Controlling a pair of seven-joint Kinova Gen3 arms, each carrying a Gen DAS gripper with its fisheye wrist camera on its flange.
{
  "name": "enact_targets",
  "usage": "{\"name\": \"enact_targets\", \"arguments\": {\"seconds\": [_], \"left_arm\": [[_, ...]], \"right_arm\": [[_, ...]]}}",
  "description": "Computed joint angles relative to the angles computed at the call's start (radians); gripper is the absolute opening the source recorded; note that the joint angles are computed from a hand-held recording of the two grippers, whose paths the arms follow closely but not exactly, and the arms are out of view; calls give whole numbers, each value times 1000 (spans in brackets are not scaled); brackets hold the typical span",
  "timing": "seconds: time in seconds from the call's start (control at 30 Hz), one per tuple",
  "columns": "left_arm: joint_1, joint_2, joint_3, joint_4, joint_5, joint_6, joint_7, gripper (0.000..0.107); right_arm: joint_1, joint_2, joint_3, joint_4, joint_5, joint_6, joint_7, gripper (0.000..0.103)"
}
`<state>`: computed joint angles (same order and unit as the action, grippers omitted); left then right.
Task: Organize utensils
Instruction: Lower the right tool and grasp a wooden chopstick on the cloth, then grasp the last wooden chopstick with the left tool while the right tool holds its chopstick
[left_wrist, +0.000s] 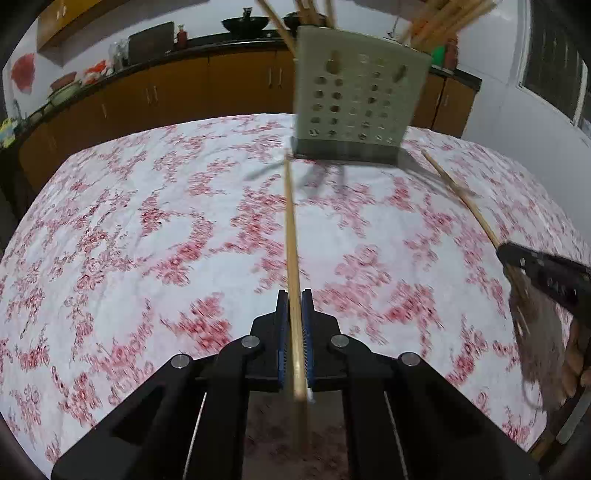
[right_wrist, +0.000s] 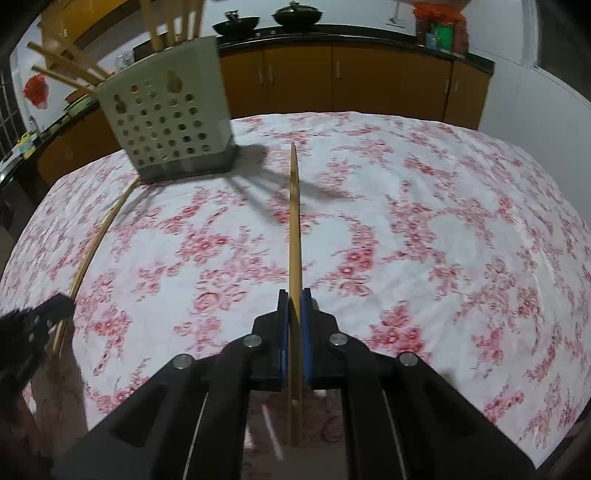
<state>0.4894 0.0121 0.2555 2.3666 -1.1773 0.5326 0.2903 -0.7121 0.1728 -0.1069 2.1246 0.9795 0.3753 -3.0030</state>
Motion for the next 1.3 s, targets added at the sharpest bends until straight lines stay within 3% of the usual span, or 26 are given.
{"name": "enact_targets", "arguments": {"seconds": [0.3, 0.53, 1.3], "left_arm": [[-107, -9, -59, -20, 75, -24, -133, 8], [-139, -13, -62, -13, 58, -49, -124, 8], [-163, -20, -61, -2, 39, -91, -102, 9]], "right_arm": [[-28, 46, 11, -58, 39, 74, -17, 8], [-9, 68, 33, -68, 95, 75, -87, 9], [0, 68, 34, -67, 90, 59, -81, 10]]}}
